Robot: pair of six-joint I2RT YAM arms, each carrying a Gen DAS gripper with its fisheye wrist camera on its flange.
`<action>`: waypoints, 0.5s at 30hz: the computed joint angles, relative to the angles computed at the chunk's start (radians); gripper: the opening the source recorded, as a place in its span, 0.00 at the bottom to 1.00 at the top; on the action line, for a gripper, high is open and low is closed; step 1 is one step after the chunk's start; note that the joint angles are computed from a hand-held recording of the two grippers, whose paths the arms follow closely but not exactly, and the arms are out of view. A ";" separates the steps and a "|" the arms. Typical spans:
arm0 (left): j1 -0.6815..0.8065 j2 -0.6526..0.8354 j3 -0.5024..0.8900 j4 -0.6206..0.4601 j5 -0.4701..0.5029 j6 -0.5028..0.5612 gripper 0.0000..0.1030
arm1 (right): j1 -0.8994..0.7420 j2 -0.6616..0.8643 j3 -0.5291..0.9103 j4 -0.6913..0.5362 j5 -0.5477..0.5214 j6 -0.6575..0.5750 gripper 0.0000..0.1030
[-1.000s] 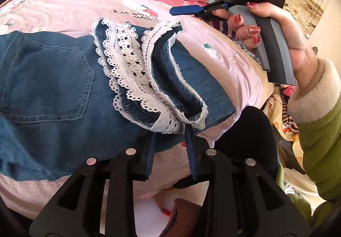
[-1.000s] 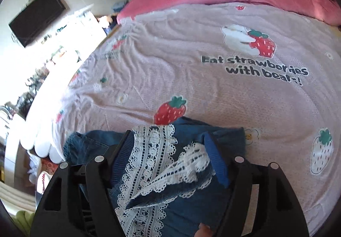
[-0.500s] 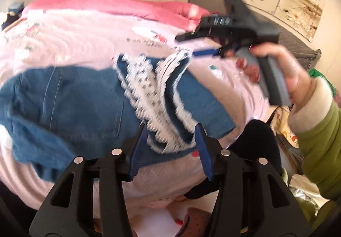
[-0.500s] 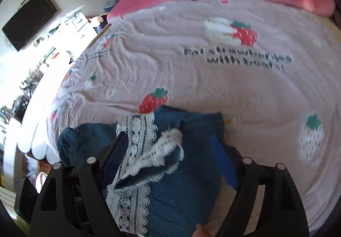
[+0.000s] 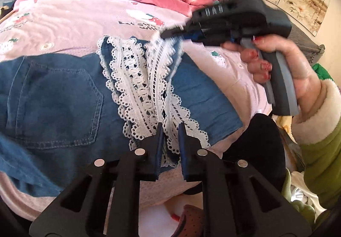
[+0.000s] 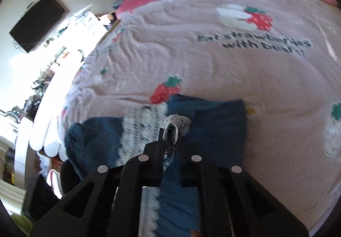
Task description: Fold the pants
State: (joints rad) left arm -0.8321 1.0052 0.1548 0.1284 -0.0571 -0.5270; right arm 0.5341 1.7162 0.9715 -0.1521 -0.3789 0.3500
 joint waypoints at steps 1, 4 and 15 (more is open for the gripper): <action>0.003 0.006 -0.001 0.002 0.008 -0.001 0.07 | 0.014 0.021 0.029 -0.005 0.008 -0.001 0.08; 0.008 0.021 -0.008 0.017 0.015 -0.009 0.07 | 0.064 0.127 0.153 -0.054 0.042 -0.013 0.08; 0.044 -0.001 -0.027 0.017 0.057 -0.007 0.07 | 0.102 0.258 0.279 -0.085 0.071 -0.010 0.38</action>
